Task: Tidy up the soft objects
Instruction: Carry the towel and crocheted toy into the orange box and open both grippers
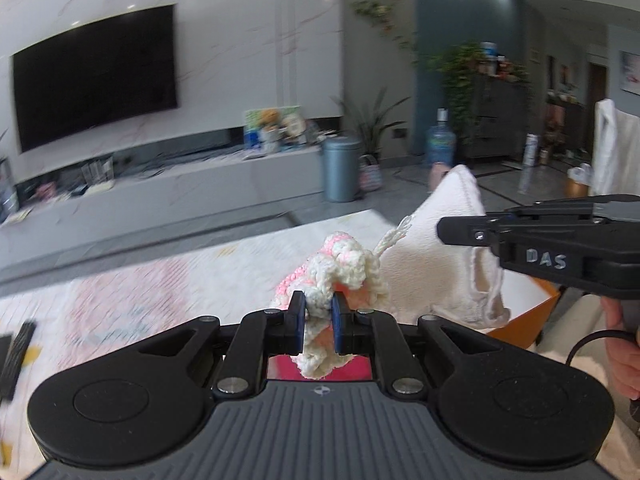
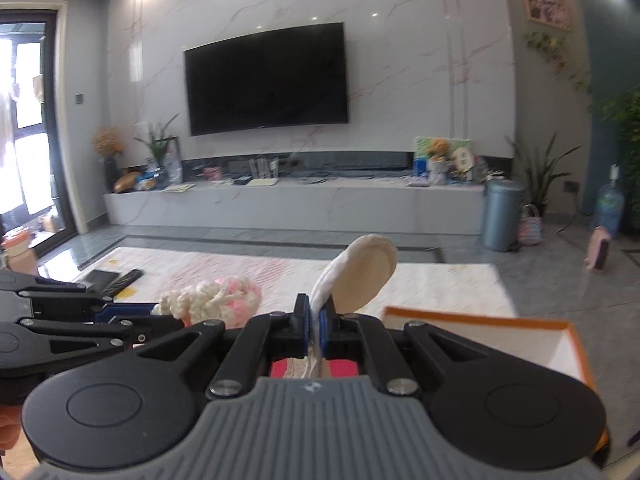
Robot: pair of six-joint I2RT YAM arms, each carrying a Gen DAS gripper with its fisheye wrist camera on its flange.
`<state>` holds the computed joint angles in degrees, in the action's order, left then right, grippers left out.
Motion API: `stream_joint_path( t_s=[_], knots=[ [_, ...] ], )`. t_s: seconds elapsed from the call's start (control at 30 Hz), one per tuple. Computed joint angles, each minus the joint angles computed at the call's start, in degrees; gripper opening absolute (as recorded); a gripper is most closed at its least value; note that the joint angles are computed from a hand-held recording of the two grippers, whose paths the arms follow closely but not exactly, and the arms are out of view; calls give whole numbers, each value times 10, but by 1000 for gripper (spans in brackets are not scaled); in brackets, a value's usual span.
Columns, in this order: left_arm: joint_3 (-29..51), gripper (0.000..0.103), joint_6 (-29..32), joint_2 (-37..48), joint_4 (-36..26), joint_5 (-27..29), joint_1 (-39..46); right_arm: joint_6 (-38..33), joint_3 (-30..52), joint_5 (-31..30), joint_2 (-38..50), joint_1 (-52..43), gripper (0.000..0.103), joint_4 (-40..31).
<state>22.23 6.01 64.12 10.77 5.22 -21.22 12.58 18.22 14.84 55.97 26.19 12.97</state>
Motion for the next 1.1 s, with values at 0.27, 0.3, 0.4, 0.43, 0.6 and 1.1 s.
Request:
stream_joint_path(
  t_s=[0.27,0.3,0.4,0.43,0.6,1.1],
  knots=[
    [107,15,21,190,73,-42,-115,-64,15,-47,36,-141,2,-2],
    [120,15,28,211,77,-48,-128,-65,16,-64,51,-164,2,5],
    [162,15,48,279,81,-52,-148,-68,23,-110,104,-227,2,21],
    [179,15,50,304,77,-52,-154,-69,27,-121,126,-244,2,27],
    [256,15,67,409,50,-54,-169,-67,52,-149,256,-286,2,72],
    [338,15,87,533,-13,-68,-181,-78,123,-150,445,-297,2,88]
  ],
)
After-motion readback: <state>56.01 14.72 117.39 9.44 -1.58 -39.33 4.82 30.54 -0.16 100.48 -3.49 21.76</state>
